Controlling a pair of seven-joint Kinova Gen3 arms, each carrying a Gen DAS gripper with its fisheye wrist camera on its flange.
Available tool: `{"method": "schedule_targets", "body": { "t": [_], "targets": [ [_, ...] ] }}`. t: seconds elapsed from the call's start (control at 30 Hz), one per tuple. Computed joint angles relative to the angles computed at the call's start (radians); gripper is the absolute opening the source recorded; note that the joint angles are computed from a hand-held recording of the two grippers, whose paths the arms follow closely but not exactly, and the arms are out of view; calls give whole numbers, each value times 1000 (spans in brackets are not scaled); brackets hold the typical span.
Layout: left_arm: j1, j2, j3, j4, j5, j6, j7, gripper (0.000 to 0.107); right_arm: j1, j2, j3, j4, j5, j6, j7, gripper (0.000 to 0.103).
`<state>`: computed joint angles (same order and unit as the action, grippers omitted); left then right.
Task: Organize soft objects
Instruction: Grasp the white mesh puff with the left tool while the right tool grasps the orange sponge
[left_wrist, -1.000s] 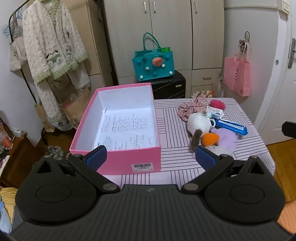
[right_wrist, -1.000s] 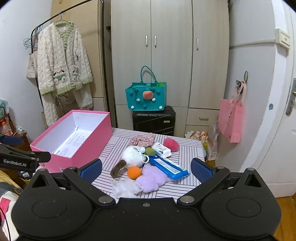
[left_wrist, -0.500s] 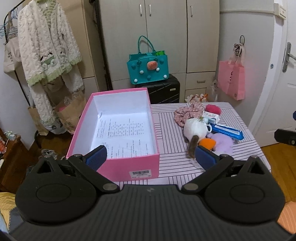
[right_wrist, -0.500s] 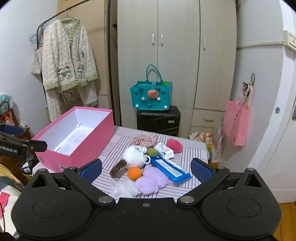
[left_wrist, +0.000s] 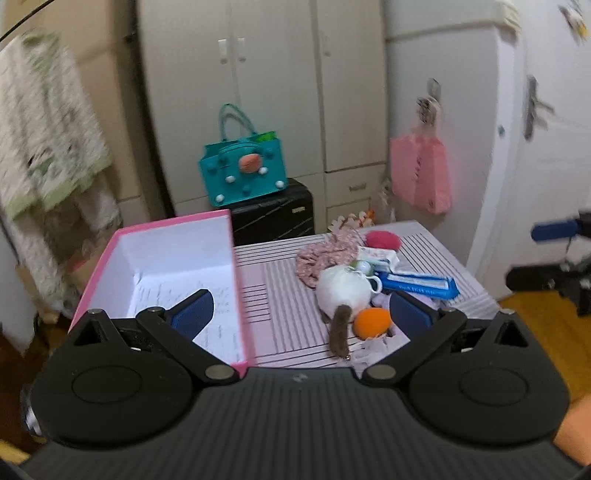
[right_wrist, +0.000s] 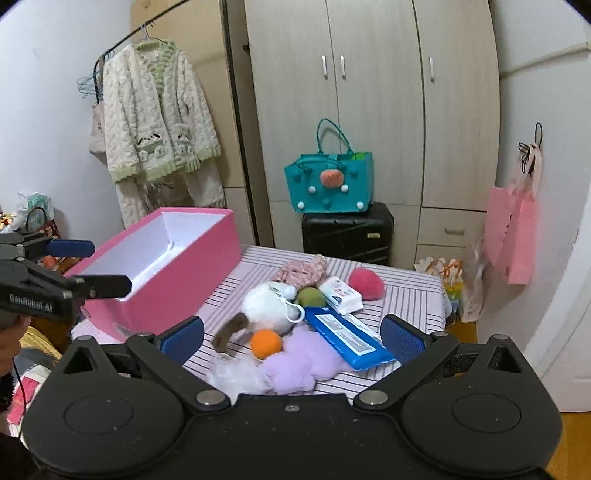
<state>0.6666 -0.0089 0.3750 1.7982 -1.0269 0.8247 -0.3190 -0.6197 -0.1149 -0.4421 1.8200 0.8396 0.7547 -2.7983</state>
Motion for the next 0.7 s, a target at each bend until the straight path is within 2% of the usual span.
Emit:
{"method": "schedule_targets", "body": {
  "t": [0.1,0.17,0.23,0.27,0.3,0.37,0.43,0.53,0.57,0.7],
  "targets": [
    [-14,45,-2,-40,63,-32,-114,103,70,13,-17,10,-52,-57,55,101],
    [-95,77,66,-68,141,-50,-195,102,132,24,-41,12,-99,-97,106,97],
    [-180,110,131,-85,223,-80,-272,101,145,33,-15,18,-156,-141,170,97],
    [-200,116,140,-87,263,-91,-307,100,166,39,-18,17,-192,-160,211,97],
    [-202,129,131,-93,304,-101,-343,99,200,43,-35,18,-224,-181,250,96],
    [-157,139,57,-92,385,-143,-419,96,228,60,-37,13,-285,-208,332,95],
    [-102,140,-35,-66,459,-225,-490,88,217,75,-4,11,-344,-235,413,92],
    [-81,143,-99,-23,554,-342,-584,75,174,109,72,5,-445,-281,535,89],
    [-55,150,-130,-18,563,-361,-591,71,174,121,81,1,-482,-293,576,89],
    [5,185,-191,-25,522,-375,-563,70,272,181,12,-28,-623,-325,738,80]
  ]
}}
